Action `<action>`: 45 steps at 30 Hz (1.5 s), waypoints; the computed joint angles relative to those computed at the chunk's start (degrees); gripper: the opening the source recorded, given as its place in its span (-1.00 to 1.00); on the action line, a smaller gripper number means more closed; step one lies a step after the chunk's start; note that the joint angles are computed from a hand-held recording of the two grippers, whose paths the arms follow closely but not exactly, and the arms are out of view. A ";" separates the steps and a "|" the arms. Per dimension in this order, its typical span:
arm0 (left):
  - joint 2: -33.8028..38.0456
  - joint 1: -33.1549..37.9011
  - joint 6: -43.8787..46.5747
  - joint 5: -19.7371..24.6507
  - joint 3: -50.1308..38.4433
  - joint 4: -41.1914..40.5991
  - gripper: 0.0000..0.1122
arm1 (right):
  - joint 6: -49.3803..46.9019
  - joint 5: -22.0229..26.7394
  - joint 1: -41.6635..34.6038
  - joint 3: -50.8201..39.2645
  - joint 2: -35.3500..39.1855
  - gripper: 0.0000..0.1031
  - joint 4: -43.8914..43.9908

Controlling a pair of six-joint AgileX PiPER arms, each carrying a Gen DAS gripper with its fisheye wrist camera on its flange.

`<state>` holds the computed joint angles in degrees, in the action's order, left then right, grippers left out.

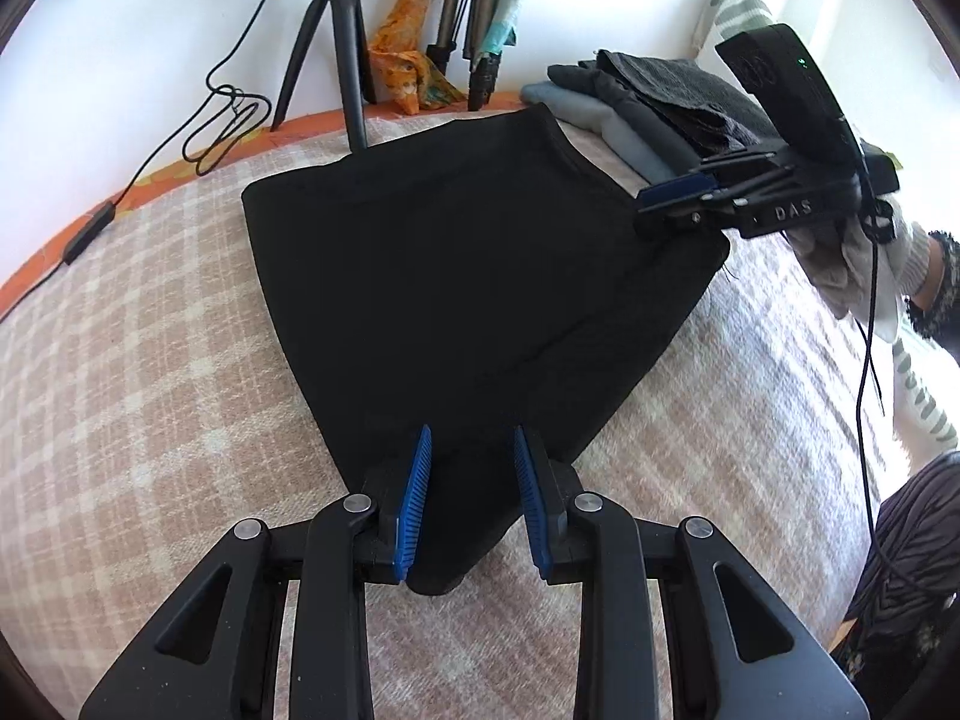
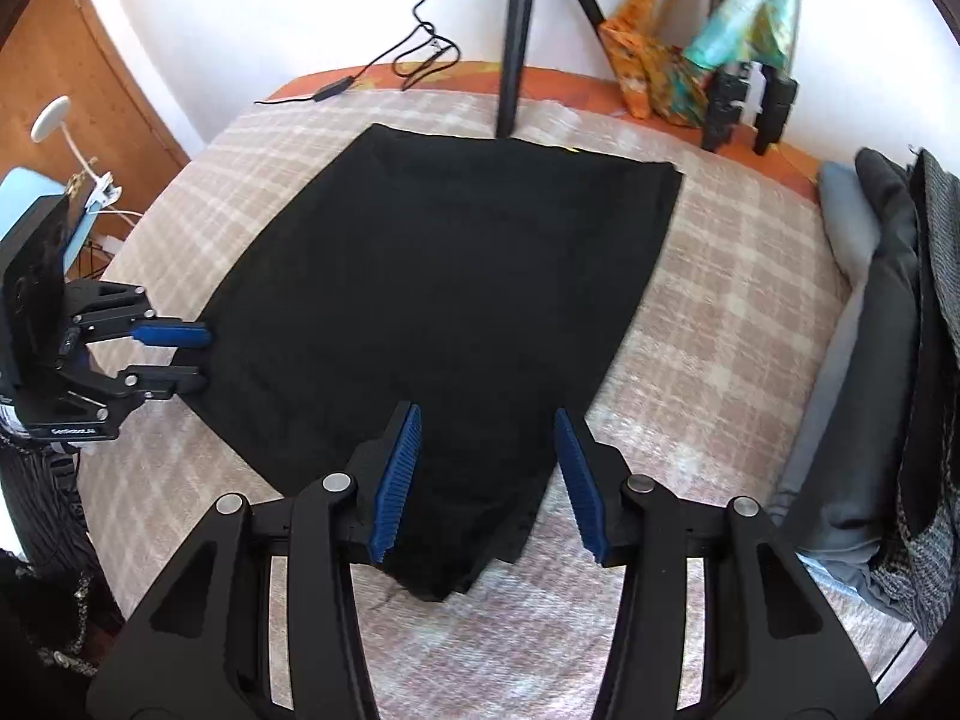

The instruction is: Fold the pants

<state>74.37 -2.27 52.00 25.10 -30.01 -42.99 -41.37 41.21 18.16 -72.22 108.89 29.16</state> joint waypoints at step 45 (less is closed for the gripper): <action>37.33 22.00 6.03 25.81 -36.99 -21.25 -0.21 | 2.90 10.85 -6.41 -29.76 25.70 0.32 20.34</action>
<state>111.71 19.72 58.03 50.91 -67.00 -64.23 -38.47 52.06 11.75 -101.98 134.59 49.50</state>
